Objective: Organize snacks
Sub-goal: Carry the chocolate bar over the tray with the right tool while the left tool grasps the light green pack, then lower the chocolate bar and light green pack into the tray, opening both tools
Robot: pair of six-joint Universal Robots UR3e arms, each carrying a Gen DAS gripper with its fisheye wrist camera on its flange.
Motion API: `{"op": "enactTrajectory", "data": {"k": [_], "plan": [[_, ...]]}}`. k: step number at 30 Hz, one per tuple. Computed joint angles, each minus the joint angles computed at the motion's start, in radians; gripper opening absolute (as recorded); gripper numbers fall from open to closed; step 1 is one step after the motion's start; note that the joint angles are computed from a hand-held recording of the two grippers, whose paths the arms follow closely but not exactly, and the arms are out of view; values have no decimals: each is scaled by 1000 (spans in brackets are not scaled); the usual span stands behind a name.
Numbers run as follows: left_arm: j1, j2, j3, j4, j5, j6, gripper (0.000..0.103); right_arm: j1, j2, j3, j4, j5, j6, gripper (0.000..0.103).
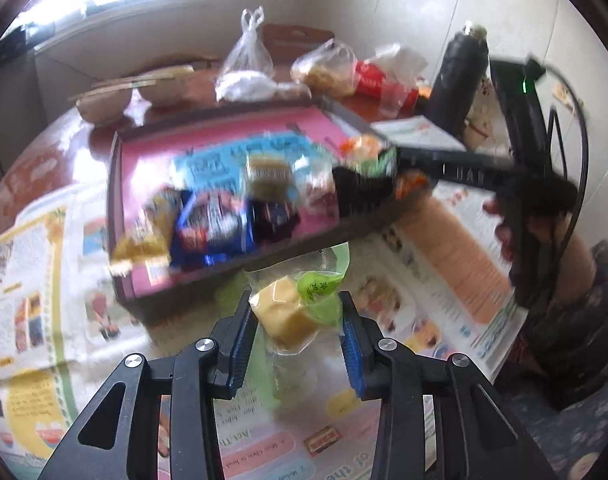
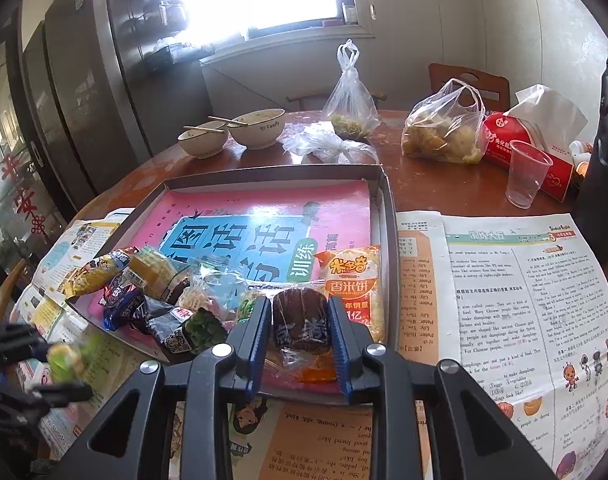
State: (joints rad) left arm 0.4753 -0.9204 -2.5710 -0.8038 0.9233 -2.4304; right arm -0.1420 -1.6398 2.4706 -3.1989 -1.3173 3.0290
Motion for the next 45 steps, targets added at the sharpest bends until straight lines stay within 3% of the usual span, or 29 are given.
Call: {"op": "enactTrajectory", "data": {"k": [4, 6, 7, 12, 20, 24, 27, 45], "plan": [[-64, -150, 67, 138, 12, -100, 27, -20, -13, 12, -8, 25, 4, 38], [-133, -261, 91, 283, 68, -172, 14, -28, -14, 14, -5, 34, 2, 39], [-162, -325, 111, 349, 92, -208, 14, -28, -14, 15, -4, 34, 2, 39], [-234, -511, 211, 452, 150, -299, 12, -50, -36, 35, 0, 52, -5, 39], [-249, -553, 238, 476, 169, -344, 14, -90, -73, 63, -2, 78, -11, 46], [-260, -535, 228, 484, 195, -356, 24, -99, -87, 71, 1, 82, -9, 50], [-267, -515, 219, 499, 219, -362, 49, -106, -110, 83, 5, 89, -6, 55], [-197, -296, 139, 466, 206, -401, 71, -71, -268, 148, 10, 40, 28, 70]]}}
